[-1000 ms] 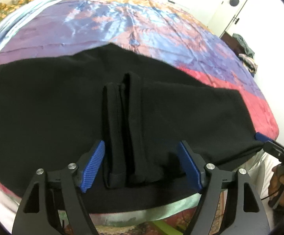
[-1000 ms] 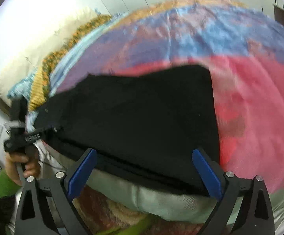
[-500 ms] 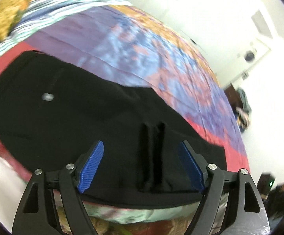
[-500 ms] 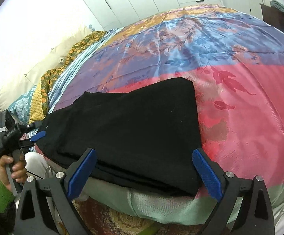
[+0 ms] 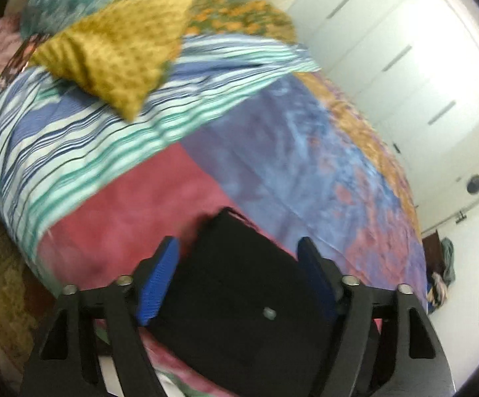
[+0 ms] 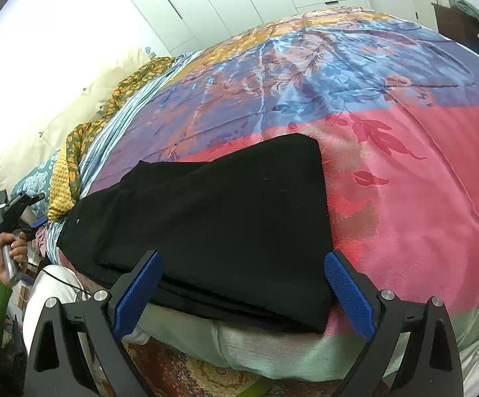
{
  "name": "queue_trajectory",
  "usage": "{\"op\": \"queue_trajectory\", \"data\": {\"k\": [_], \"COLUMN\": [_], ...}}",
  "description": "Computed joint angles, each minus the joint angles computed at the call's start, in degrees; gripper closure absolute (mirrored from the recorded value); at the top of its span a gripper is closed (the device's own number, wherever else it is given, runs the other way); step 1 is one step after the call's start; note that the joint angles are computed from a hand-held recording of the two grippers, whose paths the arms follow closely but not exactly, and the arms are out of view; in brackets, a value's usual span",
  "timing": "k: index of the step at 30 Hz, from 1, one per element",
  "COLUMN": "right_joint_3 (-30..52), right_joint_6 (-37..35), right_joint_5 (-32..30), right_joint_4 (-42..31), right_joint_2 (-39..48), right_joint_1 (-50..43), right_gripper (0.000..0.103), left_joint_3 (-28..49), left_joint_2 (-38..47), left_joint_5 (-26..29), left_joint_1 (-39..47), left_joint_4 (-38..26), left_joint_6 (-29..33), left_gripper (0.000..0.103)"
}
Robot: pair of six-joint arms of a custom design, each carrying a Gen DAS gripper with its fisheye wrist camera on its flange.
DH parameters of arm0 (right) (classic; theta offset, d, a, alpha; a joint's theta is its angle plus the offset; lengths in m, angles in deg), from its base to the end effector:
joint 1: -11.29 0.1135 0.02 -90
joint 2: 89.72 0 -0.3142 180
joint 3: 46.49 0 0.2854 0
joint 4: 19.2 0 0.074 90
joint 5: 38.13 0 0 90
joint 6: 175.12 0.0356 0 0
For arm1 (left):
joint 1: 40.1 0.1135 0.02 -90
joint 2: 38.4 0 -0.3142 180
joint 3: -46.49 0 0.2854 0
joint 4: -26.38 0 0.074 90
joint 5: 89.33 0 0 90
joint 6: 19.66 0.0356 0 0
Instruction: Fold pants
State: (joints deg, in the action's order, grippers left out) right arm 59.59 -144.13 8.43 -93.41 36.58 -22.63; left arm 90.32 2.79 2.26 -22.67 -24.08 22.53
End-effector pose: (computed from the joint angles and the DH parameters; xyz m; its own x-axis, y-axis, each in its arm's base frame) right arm 0.4004 -0.2398 0.1685 -0.8111 -0.2046 -0.5479 -0.4779 0.7719 0.4192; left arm 0.1360 0.0417 0.2524 -0.2661 -0.8598 -0.4357 -0.7130 0.4798 -0.5113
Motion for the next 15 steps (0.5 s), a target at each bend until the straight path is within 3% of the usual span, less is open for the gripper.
{"op": "queue_trajectory", "data": {"k": [1,3,7,8,11,15], "right_joint_3": [0.00,-0.09,-0.44,-0.54,-0.80,-0.75], "right_joint_6": [0.10,0.20,0.06,-0.08,-0.27,-0.17], "right_joint_5": [0.04,0.15,0.79,0.99,1.19,1.40], "right_joint_4": [0.03,0.09,0.28,0.31,0.49,0.44], "right_joint_2": [0.02,-0.03,-0.14,-0.19,-0.33,-0.22], "right_joint_1": [0.01,0.05,0.30,0.36,0.38,0.45], "right_gripper": [0.006,0.006,0.006,0.006,0.006,0.005], "left_joint_3": [-0.86,-2.07,-4.53,-5.11,-5.72,-4.97], "left_joint_2": [2.26,7.40,15.30,16.51,20.54,26.00], "left_joint_5": [4.00,7.03,12.44,13.25,11.07,14.14], "left_joint_1": [4.86,8.16,6.76,5.79,1.74,3.49], "left_joint_4": [0.93,2.32,8.54,10.26,13.08,14.06], "left_joint_6": [3.54,7.63,9.45,9.47,9.56,9.55], "left_gripper": [0.036,0.042,0.058,0.068,0.070,0.067]}}
